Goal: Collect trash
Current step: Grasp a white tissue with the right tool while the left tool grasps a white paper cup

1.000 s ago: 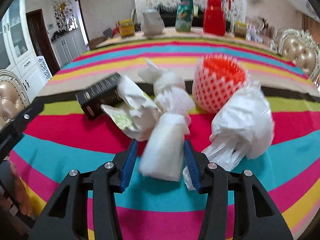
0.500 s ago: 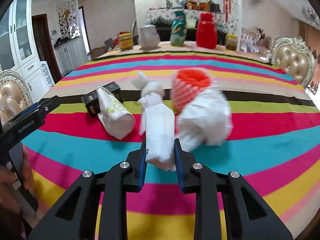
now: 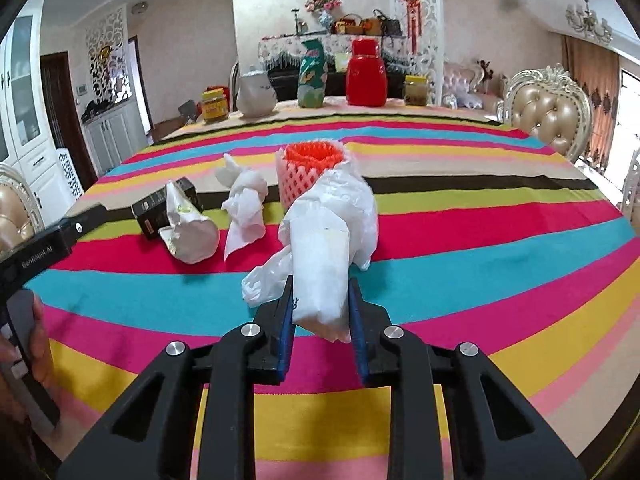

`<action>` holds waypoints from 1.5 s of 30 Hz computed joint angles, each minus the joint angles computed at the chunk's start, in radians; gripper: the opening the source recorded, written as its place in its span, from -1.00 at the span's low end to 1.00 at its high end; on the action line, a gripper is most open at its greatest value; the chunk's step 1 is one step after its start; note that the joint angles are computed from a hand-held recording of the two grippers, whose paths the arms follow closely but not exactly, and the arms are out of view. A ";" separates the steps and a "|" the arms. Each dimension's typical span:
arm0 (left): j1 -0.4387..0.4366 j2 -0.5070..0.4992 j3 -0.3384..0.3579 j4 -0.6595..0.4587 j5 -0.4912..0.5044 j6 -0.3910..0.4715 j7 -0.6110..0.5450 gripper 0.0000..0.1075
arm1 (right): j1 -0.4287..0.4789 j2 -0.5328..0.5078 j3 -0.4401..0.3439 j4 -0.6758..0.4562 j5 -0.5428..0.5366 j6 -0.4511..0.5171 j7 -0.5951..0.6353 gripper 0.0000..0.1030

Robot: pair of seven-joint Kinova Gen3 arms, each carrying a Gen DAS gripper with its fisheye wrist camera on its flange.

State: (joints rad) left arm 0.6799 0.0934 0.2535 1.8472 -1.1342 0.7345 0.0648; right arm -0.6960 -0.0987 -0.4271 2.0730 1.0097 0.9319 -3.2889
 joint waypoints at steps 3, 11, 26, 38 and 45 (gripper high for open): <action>0.006 0.032 0.012 -0.063 0.073 -0.002 -0.077 0.63 | 0.000 -0.012 -0.008 0.016 0.023 0.012 -0.052 -0.53; 0.083 0.213 -0.047 -0.321 0.224 0.123 -0.216 0.54 | 0.034 -0.050 -0.004 0.053 0.037 -0.052 -0.099 -0.53; 0.127 0.178 -0.156 -0.271 0.330 -0.008 -0.386 -0.66 | 0.159 -0.094 -0.011 0.087 -0.019 -0.219 -0.068 -0.53; 0.111 0.062 -0.070 -0.071 0.095 -0.071 -0.165 -0.66 | 0.147 -0.068 -0.035 0.064 -0.010 -0.162 -0.051 -0.53; 0.070 0.045 -0.062 -0.042 0.070 -0.122 -0.114 -0.66 | 0.116 -0.044 -0.032 0.044 -0.007 -0.103 -0.057 -0.53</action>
State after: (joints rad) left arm 0.7502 0.1379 0.1920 1.8056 -1.0642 0.6125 -0.0496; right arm -0.5797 -0.1431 -0.4595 2.1171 1.0025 0.8294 -3.3461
